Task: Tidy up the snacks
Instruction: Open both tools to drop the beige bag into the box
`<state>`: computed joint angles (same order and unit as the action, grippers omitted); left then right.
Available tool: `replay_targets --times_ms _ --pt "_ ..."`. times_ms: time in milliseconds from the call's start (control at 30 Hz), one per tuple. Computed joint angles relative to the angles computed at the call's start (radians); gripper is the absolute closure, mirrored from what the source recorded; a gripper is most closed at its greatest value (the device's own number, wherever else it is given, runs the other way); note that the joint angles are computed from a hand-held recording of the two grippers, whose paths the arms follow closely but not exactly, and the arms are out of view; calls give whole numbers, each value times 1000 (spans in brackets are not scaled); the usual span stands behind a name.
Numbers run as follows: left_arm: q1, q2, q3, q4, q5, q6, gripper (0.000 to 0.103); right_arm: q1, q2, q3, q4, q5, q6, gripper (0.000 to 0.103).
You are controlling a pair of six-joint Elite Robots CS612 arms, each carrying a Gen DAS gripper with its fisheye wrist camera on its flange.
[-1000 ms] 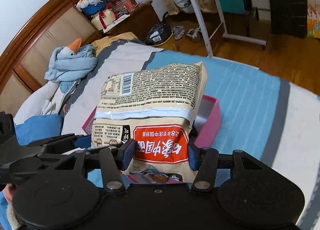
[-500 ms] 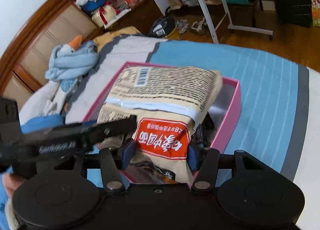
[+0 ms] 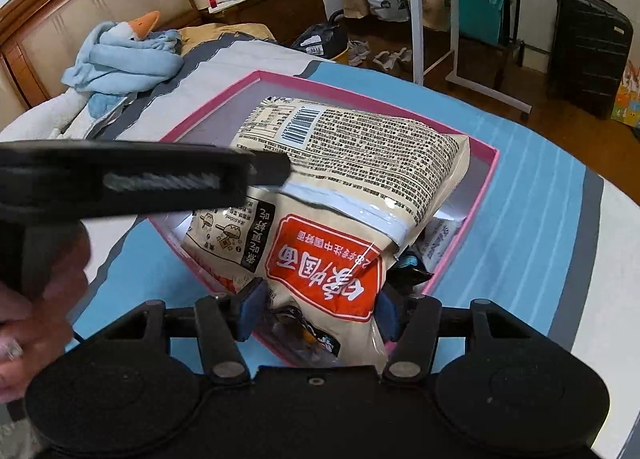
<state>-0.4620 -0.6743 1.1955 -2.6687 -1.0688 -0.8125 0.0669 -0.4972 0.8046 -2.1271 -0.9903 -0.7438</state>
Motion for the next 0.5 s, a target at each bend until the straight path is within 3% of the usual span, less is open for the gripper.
replay_targets --times_ms 233,333,433,500 --pt "-13 30 -55 72 52 20 48 -5 -26 29 -10 -21 -12 35" --pt "-19 41 -74 99 75 22 48 -15 -63 93 -110 -30 37 32" --pt "-22 29 -68 112 78 -11 48 -24 -114 175 -198 -35 13 29" --pt "-23 5 -36 68 57 -43 48 -37 -149 236 -257 -20 -4 26"
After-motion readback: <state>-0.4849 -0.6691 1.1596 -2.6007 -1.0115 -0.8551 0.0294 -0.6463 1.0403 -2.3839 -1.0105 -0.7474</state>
